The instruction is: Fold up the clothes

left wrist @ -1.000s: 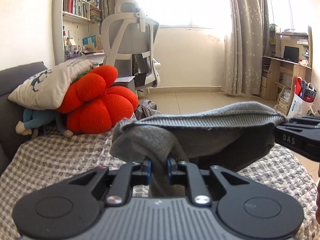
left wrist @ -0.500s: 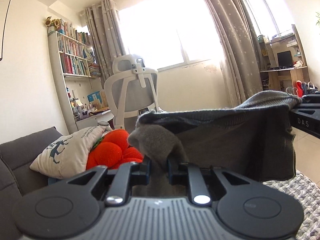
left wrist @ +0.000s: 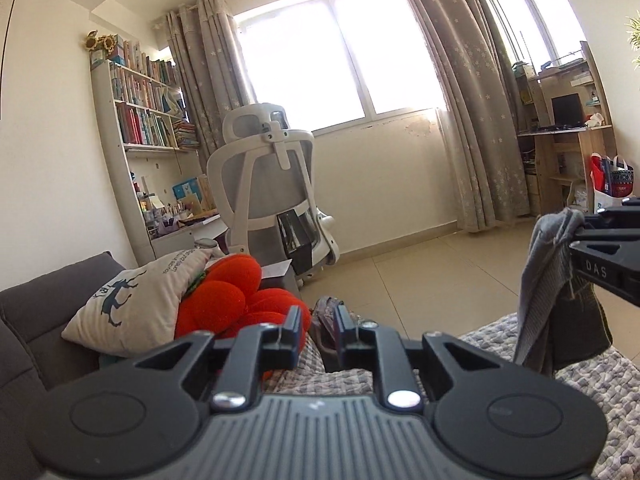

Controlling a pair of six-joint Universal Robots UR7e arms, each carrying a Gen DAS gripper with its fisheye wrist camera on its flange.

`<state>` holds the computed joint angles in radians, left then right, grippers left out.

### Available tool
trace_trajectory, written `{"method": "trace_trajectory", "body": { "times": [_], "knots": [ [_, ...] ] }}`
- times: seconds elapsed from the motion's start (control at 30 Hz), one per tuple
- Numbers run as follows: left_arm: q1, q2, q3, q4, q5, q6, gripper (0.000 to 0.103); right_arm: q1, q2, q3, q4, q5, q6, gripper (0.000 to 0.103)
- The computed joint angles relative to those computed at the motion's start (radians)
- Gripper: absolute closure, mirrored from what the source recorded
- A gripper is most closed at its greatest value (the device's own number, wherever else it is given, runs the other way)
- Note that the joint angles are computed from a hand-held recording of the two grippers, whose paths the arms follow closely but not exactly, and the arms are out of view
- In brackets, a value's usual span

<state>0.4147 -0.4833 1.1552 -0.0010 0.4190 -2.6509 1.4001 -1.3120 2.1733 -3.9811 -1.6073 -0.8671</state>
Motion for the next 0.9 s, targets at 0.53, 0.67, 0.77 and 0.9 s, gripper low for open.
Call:
{"method": "trace_trajectory", "body": {
  "times": [0.53,0.67,0.77,0.9],
  "knots": [
    [0.140,0.123,0.059,0.360,0.315,-0.317,0.014,-0.156,0.040,0.001,0.154,-0.058,0.021,0.083],
    [0.127,0.149,0.079,0.315,0.367,-0.130,0.005,-0.201,0.023,-0.002,0.231,-0.042,0.088,0.083],
    [0.127,0.183,0.050,0.316,0.396,-0.055,0.005,-0.221,0.009,0.002,0.268,-0.025,0.102,0.083],
    [0.146,0.224,-0.010,0.348,0.453,0.005,0.011,-0.249,-0.010,0.021,0.290,-0.003,0.090,0.071]
  ]
}}
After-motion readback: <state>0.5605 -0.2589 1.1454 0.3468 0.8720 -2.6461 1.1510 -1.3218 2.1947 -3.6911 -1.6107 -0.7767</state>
